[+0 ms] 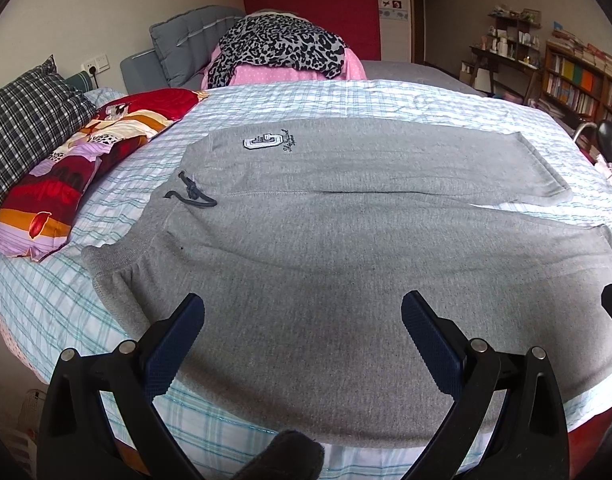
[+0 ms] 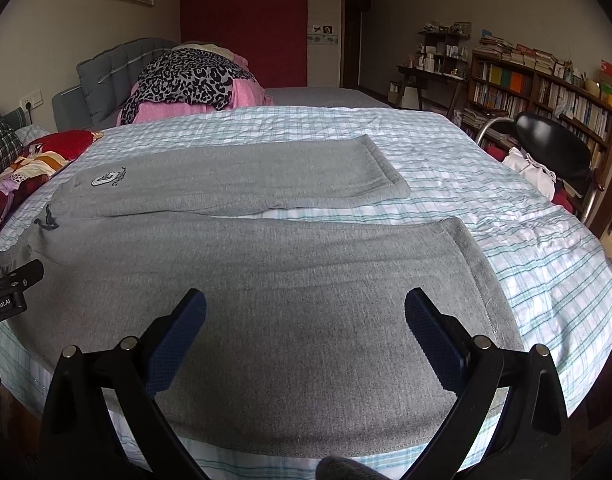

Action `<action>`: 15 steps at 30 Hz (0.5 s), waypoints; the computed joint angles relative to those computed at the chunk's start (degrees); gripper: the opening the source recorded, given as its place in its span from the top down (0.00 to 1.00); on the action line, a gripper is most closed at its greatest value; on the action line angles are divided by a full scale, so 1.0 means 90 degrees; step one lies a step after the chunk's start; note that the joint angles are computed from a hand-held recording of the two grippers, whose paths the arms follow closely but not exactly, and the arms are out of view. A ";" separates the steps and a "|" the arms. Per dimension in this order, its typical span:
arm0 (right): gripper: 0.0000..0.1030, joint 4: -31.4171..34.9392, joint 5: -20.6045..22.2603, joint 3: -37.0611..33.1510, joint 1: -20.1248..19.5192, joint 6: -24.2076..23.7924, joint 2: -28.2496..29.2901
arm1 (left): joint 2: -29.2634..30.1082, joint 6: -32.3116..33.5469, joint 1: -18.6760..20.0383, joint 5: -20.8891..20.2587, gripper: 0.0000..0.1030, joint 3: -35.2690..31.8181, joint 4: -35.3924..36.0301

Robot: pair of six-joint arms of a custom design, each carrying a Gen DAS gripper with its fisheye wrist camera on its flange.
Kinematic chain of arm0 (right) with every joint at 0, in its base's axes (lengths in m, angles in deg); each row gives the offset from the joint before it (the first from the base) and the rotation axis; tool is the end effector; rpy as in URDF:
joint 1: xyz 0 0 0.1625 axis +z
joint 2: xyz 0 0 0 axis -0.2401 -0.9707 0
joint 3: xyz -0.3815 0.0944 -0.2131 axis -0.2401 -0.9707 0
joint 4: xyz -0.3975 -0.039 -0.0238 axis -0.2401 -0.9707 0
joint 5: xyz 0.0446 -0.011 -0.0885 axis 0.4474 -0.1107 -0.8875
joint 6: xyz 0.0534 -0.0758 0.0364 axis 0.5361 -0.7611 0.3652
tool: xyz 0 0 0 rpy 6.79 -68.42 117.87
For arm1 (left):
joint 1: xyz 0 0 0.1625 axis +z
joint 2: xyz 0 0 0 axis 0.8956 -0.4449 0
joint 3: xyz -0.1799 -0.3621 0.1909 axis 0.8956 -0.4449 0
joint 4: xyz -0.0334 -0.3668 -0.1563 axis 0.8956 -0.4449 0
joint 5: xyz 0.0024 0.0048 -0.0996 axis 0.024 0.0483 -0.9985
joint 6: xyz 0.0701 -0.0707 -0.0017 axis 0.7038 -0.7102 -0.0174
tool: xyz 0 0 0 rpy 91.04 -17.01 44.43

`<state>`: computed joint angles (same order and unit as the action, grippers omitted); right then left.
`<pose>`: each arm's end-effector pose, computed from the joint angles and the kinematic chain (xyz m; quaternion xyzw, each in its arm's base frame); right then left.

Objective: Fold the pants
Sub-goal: 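Move both grippers toward the waistband of the grey sweatpants, then lower both grippers onto the waistband edge near the logo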

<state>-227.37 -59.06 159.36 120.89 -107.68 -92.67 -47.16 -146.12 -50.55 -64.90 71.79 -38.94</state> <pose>0.2264 -0.4095 0.2106 0.3604 -0.8421 0.3245 0.2360 -0.2769 -0.2718 0.1919 -0.1207 0.7453 -0.4274 0.4973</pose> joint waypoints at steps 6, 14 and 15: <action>0.02 -0.0727 0.0028 -0.0059 -0.0015 -0.0551 0.0460 | 0.0165 -0.0507 0.0123 0.0001 0.05 -0.0212 0.0877; 0.02 0.0304 0.0092 -0.0584 -0.0132 0.0009 0.0586 | 0.0043 -0.0695 0.0503 0.0087 0.05 -0.0357 0.1569; 0.02 0.0384 0.0142 -0.0623 -0.0145 0.0028 0.0595 | 0.0001 -0.0707 0.0547 0.0103 0.05 -0.0368 0.1618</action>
<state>-223.92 -57.78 153.75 119.58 -107.43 -87.31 -47.16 -152.49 -45.63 -63.97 68.48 -24.38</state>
